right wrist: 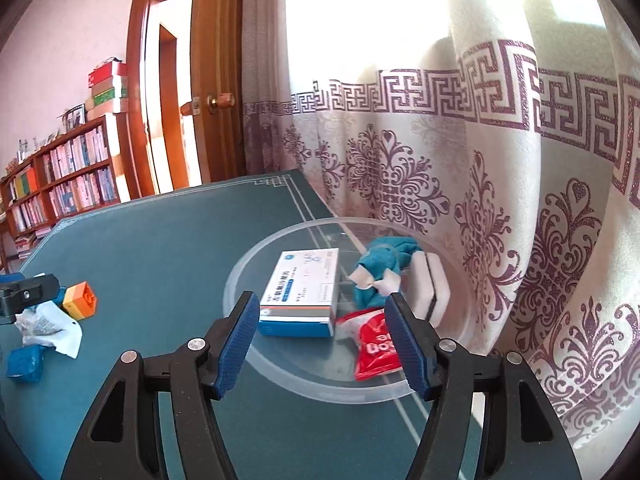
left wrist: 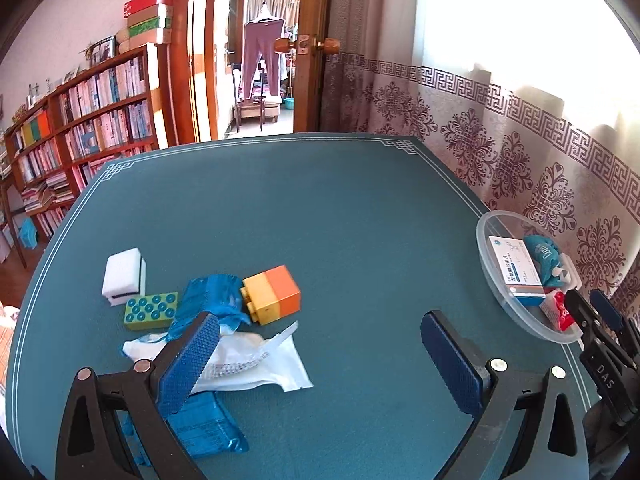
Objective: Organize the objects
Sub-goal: 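Open the right gripper on the sponge and withdraw both grippers from the bowl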
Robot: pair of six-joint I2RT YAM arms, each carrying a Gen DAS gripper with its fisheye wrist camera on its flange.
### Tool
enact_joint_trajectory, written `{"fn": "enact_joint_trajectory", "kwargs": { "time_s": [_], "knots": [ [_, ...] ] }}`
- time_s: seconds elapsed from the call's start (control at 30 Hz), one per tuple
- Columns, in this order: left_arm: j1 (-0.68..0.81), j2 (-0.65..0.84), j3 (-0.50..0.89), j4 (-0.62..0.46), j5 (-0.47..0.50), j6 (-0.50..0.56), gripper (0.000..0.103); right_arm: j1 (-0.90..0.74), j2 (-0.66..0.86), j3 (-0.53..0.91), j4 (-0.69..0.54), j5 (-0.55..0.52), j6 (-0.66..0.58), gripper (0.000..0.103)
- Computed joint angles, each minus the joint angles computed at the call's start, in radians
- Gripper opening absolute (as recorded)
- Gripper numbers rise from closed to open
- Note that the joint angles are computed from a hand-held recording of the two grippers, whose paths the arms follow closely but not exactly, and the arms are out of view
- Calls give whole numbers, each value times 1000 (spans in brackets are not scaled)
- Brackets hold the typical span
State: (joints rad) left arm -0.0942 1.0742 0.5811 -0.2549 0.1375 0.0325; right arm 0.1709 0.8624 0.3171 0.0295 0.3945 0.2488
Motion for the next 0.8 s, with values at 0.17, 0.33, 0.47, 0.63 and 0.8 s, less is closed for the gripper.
{"fn": "enact_joint_trajectory", "kwargs": {
  "time_s": [0.17, 0.33, 0.47, 0.63, 0.8],
  "knots": [
    [152, -7, -18, 0, 71, 52, 103, 162, 65, 22, 0, 56, 65, 69],
    [276, 45, 1, 18, 111, 101, 103, 294, 159, 35, 27, 87, 109, 69],
    [316, 114, 43, 27, 129, 105, 103, 330, 224, 45, 52, 81, 121, 69],
    [282, 211, 98, 47, 81, 106, 103, 327, 238, 49, 59, 68, 118, 69],
    [251, 306, 160, 41, 100, 105, 103, 317, 241, 48, 61, 57, 119, 70]
  ]
}}
